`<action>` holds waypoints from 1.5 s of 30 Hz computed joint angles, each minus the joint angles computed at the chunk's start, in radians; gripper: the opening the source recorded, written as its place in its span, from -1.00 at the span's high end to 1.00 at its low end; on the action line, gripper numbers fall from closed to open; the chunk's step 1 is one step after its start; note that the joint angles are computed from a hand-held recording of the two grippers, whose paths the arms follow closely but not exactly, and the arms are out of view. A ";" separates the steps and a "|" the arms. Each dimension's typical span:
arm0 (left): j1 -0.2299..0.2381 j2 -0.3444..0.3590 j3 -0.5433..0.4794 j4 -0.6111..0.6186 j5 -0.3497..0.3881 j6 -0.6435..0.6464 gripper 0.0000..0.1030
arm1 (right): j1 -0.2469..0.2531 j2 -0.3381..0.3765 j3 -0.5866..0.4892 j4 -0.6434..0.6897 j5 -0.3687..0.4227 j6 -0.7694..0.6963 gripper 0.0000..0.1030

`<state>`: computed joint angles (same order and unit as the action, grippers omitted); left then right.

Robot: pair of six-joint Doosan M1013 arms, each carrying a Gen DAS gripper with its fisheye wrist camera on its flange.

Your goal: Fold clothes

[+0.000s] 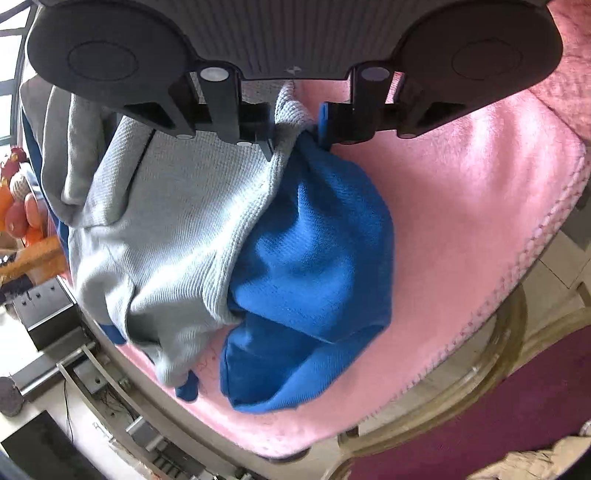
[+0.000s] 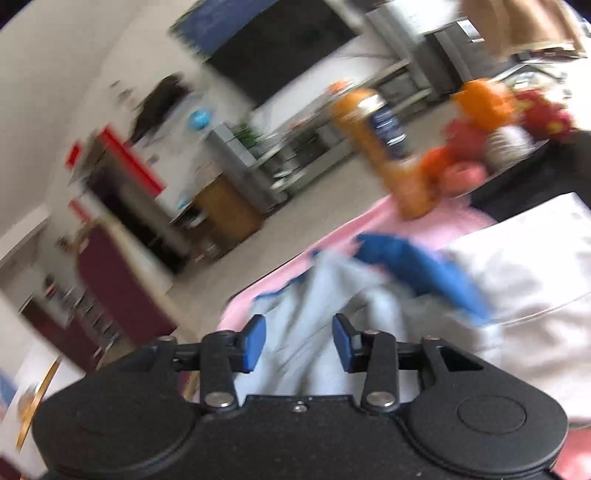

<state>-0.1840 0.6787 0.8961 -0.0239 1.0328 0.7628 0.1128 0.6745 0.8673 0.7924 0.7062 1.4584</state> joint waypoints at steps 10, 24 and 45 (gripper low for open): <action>-0.011 -0.018 0.037 0.084 -0.013 -0.009 0.62 | -0.014 0.094 -0.083 -0.420 0.113 0.483 0.39; -0.027 -0.007 0.033 0.109 -0.016 0.063 0.54 | 0.025 0.196 -0.266 -0.547 0.301 0.330 0.39; -0.008 -0.005 0.039 -0.059 -0.084 0.037 0.69 | -0.022 0.127 -0.111 -0.353 0.183 0.421 0.19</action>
<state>-0.1923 0.6740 0.9347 -0.0826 0.9491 0.7996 0.0910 0.8016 0.7559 0.4390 0.8896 1.8794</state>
